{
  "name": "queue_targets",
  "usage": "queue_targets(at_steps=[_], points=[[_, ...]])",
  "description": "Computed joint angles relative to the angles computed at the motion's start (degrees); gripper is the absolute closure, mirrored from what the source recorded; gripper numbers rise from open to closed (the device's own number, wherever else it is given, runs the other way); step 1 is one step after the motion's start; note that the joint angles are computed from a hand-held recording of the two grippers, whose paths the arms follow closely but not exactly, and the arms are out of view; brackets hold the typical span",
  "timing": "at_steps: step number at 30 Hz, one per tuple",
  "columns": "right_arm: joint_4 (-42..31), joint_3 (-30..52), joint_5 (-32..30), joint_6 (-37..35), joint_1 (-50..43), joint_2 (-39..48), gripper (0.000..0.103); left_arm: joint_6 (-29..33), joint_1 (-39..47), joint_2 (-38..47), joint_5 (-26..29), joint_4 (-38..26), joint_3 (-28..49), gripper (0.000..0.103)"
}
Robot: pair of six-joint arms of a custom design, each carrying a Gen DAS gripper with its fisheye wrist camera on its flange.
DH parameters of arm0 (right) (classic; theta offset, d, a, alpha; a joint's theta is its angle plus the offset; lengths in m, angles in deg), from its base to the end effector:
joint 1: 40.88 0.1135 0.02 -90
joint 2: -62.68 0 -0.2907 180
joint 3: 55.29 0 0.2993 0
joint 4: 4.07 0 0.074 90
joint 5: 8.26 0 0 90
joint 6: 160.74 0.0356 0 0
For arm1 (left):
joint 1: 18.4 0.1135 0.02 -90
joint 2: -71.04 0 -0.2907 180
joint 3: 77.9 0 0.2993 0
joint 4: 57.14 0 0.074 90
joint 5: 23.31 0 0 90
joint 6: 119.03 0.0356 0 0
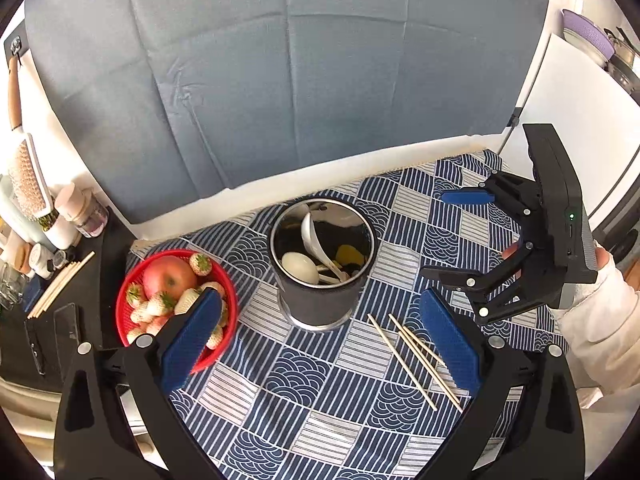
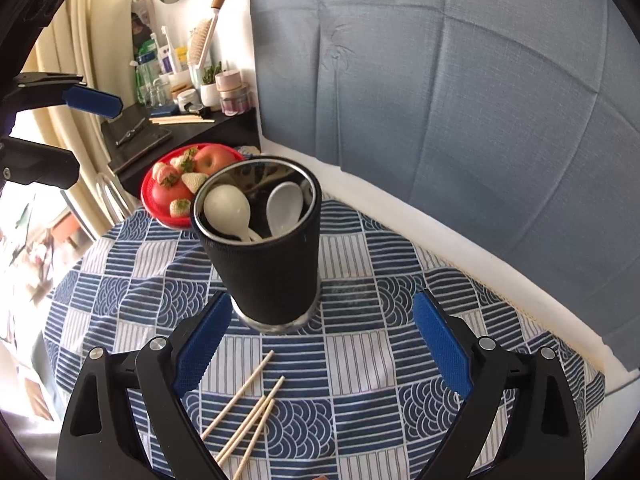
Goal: Organize utensils
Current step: 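Move the left tool toward the wooden chopsticks on the table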
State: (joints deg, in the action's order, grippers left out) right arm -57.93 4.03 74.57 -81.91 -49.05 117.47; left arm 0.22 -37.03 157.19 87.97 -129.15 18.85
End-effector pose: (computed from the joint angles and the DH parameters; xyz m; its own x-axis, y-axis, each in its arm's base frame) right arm 0.2204 -0.0272 0.2917 -0.7483 -0.0867 -0.6577 -0.0861 0.9957 -0.0334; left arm 0.3237 -0.1228 0.3645 -0.5001 0.6491 -0.5732 0.8099 0.5849 -0.0442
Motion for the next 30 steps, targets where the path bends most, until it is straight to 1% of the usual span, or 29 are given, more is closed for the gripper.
queue_targets(at_steps=[3, 9, 11, 19, 27, 30], points=[[-1.99, -2.64, 1.35, 0.58, 0.3, -1.89, 0.015, -0.52, -0.17, -0.63, 0.49, 1.01, -3.65, 0.006], [-6.51, -7.23, 3.84, 1.12, 0.96, -5.02, 0.015, -0.89, -2.93, -2.6, -4.1, 4.66, -11.01, 0.006], [-7.81, -8.32, 3.97, 1.57, 0.98, -5.94, 0.016, -0.62, -3.68, -3.01, -4.52, 5.28, -12.9, 0.006], [-11.3, -12.69, 5.43, 3.85, 3.27, -9.25, 0.016, -2.27, -6.86, -1.71, -5.83, 7.33, -18.8, 0.006], [-13.23, -17.73, 5.07, 7.52, 5.02, -11.94, 0.015, -3.94, -8.56, 1.67, -5.63, 7.83, -22.37, 0.006], [-13.66, -19.08, 5.22, 9.0, 6.29, -12.6, 0.015, -4.4, -8.74, 2.93, -4.41, 8.14, -23.21, 0.006]])
